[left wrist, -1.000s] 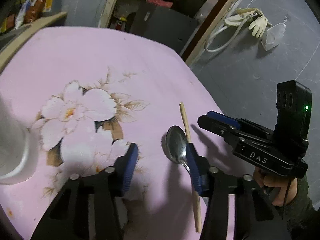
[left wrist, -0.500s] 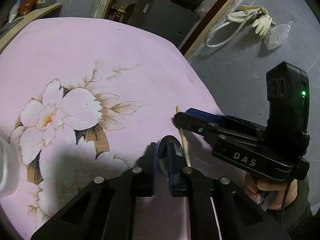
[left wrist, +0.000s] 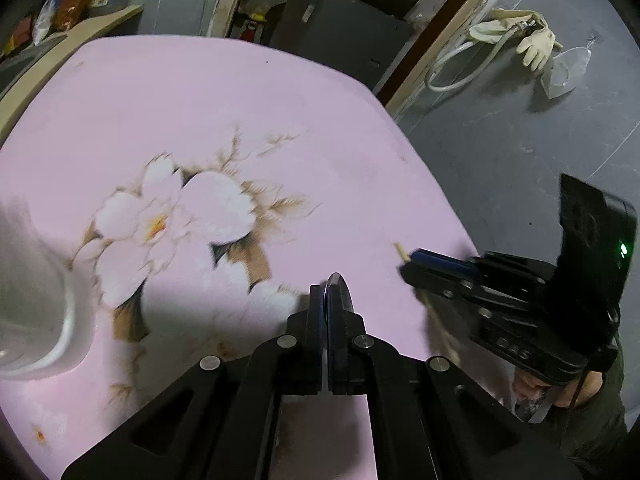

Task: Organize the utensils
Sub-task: 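Grasp the spoon with the left tool while the right tool grasps the chopstick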

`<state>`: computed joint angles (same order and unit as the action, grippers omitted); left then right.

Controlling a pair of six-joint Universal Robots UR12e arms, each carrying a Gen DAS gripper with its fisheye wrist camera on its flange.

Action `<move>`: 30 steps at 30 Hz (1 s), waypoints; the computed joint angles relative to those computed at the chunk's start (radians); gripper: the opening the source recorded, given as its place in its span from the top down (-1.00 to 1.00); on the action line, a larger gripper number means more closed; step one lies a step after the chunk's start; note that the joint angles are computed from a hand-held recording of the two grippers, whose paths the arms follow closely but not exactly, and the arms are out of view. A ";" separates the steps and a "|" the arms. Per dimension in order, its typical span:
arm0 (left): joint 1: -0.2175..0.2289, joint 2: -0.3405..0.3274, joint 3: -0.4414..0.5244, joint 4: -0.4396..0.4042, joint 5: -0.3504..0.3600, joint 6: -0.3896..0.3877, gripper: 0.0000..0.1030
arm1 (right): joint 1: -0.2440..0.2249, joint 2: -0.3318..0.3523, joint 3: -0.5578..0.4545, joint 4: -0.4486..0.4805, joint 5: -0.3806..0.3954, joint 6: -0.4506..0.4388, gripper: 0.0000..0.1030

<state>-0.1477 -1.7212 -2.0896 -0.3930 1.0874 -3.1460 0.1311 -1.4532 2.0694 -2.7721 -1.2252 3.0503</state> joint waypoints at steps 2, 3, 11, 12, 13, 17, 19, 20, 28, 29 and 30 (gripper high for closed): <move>0.004 0.009 -0.005 -0.011 0.002 0.010 1.00 | 0.001 -0.018 0.014 0.009 0.000 -0.012 0.82; 0.006 0.013 -0.008 -0.016 0.001 0.018 1.00 | 0.003 -0.030 0.025 0.007 -0.012 -0.009 0.81; -0.017 0.037 -0.026 0.029 0.044 0.053 1.00 | 0.042 -0.055 0.027 0.053 -0.111 -0.013 0.57; -0.019 0.040 -0.030 0.038 0.047 0.058 1.00 | 0.050 -0.055 0.025 0.058 -0.131 -0.018 0.56; -0.021 0.040 -0.031 0.047 0.051 0.061 1.00 | 0.055 -0.052 0.023 0.057 -0.144 -0.013 0.56; -0.032 0.042 -0.030 0.065 0.068 0.054 1.00 | 0.078 -0.041 0.019 0.041 -0.201 -0.022 0.56; -0.029 0.046 -0.034 0.075 0.068 0.051 1.00 | 0.075 -0.039 0.019 0.033 -0.203 -0.006 0.71; -0.029 0.049 -0.037 0.084 0.070 0.050 1.00 | 0.068 -0.041 0.020 0.035 -0.188 0.009 0.79; -0.047 0.086 -0.075 0.207 0.159 0.060 1.00 | 0.010 -0.068 0.108 -0.209 -0.020 0.201 0.94; -0.051 0.092 -0.083 0.234 0.180 0.063 1.00 | 0.016 -0.071 0.120 -0.265 -0.026 0.212 0.94; -0.055 0.097 -0.091 0.263 0.200 0.063 1.00 | 0.027 -0.075 0.137 -0.348 -0.044 0.226 0.94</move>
<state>-0.2024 -1.6240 -2.1808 -0.1298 1.2872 -3.0831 0.1579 -1.5281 2.2067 -3.1202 -1.2691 3.2760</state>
